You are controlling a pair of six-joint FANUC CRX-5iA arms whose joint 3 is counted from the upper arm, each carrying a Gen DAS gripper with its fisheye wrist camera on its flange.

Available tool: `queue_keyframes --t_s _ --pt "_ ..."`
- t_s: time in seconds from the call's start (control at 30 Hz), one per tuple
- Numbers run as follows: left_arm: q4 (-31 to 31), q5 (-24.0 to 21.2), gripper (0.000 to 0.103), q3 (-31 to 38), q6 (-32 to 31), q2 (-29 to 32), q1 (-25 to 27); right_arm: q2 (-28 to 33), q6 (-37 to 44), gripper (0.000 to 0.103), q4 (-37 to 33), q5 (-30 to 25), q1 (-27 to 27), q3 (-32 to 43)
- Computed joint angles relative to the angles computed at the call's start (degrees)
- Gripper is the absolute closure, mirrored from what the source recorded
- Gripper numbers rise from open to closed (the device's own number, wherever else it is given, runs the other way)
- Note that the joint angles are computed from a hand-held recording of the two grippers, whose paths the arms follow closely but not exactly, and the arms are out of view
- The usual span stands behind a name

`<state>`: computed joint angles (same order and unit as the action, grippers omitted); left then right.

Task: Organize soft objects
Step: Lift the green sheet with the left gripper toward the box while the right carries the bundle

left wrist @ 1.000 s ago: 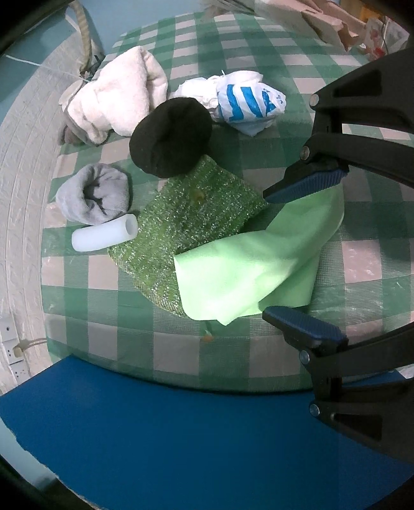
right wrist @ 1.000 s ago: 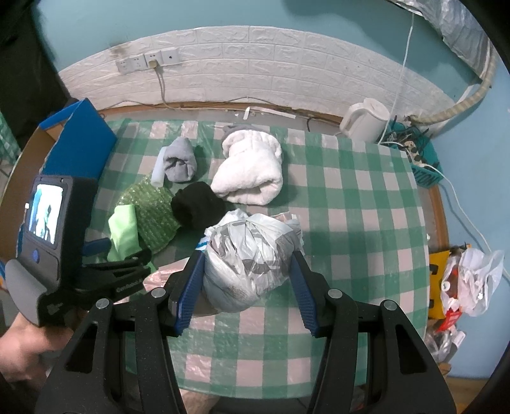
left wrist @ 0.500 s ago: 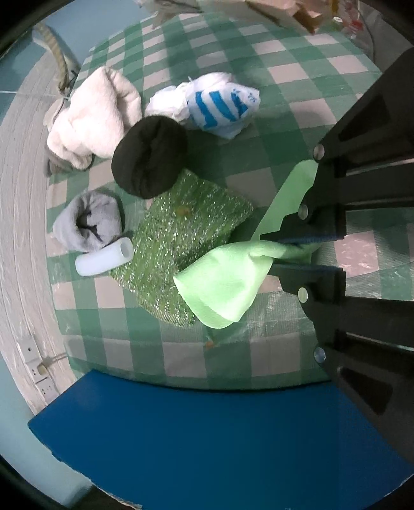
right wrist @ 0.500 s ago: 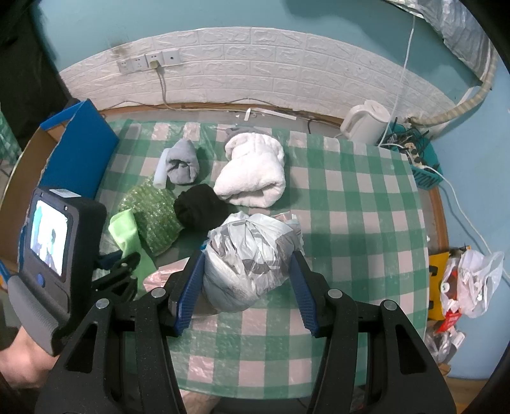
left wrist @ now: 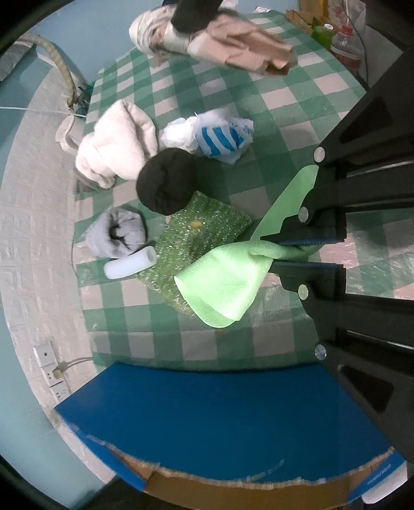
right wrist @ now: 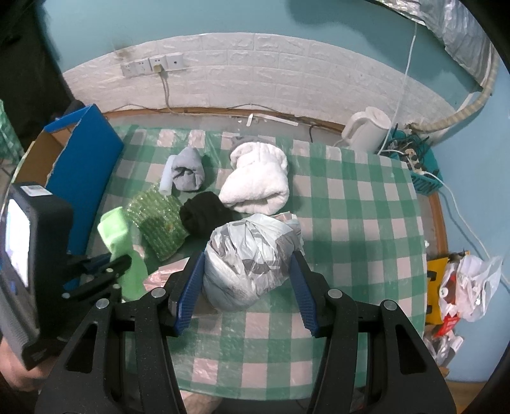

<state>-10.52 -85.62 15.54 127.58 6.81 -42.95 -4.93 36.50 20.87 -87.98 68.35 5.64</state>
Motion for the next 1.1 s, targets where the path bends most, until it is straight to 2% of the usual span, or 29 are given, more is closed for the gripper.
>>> queue_keyframes --t_s 0.37,0.67,1.1 --pt "-4.9 -2.79 0.095 2.96 -1.23 -3.06 -2.1 0.14 -0.54 0.049 1.23 -0.42 0.69 0.82" --pt "-4.64 -2.59 0.095 2.18 -2.62 -7.4 -0.68 1.07 -0.37 0.049 2.25 -0.38 1.54 2.88" --pt "-7.21 -4.6 0.095 2.82 -3.1 -11.92 1.2 3.62 1.09 0.049 2.51 -0.33 3.13 7.22"
